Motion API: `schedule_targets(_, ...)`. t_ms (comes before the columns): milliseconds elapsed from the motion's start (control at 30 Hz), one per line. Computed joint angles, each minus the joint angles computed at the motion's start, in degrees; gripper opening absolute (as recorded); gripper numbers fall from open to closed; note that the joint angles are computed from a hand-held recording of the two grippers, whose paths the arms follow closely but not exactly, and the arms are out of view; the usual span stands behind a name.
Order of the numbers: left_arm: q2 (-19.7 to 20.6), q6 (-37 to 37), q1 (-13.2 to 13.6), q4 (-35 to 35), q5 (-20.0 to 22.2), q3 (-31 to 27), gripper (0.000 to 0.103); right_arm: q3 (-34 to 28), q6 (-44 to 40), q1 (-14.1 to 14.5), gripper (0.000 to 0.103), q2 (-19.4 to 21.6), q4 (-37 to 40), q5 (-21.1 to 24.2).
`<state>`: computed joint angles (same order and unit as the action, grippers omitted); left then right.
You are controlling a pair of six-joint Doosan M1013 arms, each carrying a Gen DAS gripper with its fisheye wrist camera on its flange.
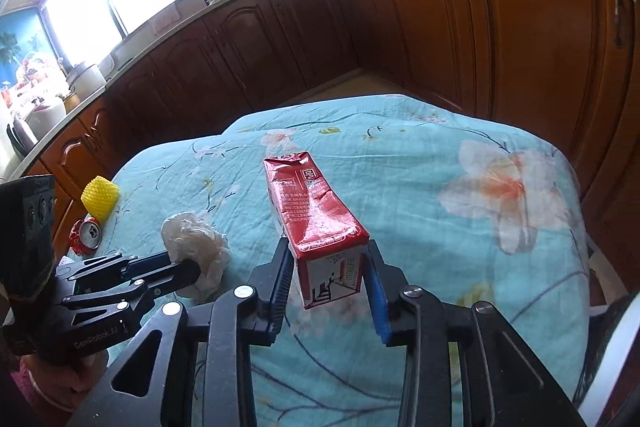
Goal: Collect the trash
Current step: 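Grasp the crumpled white tissue with the left gripper while the right grasps the red-and-white milk carton, then carry the tissue and milk carton with both grippers over the bin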
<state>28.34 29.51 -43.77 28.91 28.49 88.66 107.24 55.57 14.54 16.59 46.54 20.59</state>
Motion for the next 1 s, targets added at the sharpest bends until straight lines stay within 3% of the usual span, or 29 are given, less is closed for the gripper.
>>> schedule_targets(200, -1.09, 1.47, -2.33, -0.51, -2.21, 1.11, 0.024, 6.61, -2.05, -0.76, 0.035, -5.62, 5.42, -4.72)
schedule_targets(633, -2.48, 6.70, -6.23, -2.90, -3.88, 1.09, 0.024, 17.56, 3.36, -1.66, 0.034, -15.74, 7.17, -13.50)
schedule_targets(767, -2.61, 8.49, -7.19, -3.73, -3.85, 0.62, 0.024, 19.51, 6.11, -1.82, 0.034, -18.16, 5.81, -14.81)
schedule_targets(1000, -2.37, 11.27, -8.69, -4.88, -3.76, -0.68, 0.024, 22.25, 19.75, -3.11, 0.034, -22.01, -6.61, -15.56)
